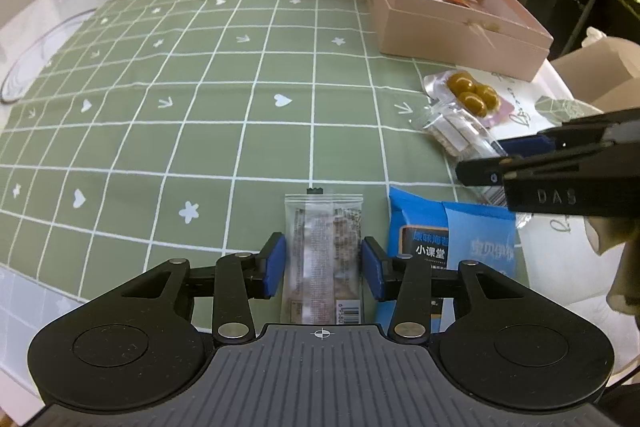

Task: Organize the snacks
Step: 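Carry both clear packets into the pink box and open both grippers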

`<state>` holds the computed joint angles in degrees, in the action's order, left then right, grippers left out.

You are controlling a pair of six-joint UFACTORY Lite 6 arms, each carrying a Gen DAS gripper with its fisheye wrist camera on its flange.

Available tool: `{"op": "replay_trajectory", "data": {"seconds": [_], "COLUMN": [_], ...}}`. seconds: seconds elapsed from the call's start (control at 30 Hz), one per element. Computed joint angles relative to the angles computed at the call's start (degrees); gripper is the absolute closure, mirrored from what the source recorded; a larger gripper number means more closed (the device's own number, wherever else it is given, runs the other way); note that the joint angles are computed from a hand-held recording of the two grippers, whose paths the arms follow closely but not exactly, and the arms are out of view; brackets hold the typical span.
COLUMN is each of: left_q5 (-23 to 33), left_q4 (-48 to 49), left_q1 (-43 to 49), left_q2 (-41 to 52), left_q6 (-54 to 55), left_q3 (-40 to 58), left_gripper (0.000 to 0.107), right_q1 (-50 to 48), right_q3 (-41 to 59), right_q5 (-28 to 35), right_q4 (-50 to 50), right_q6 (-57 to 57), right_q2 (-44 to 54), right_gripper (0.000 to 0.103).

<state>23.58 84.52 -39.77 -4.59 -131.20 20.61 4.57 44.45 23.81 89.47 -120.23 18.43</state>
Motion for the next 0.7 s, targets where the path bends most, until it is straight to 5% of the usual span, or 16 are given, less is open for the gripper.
{"op": "replay_trajectory", "data": {"seconds": [0.23, 0.7], "left_q5": [-1.1, -5.9], "left_q4": [-0.8, -5.1], "left_q1": [0.5, 1.5], "left_q2": [-1.9, -9.8], "left_q6": [1.2, 10.6], "left_q3": [-1.2, 2.3], "left_gripper": [0.064, 0.066], "right_q1": [6.9, -7.8], "right_q3": [-1.5, -2.5], "right_q5": [-5.2, 7.6], "right_q4": [17.0, -22.7], "right_q6": [-14.3, 17.7], "right_q2": [-0.6, -14.3], "right_gripper": [0.065, 0.069]}}
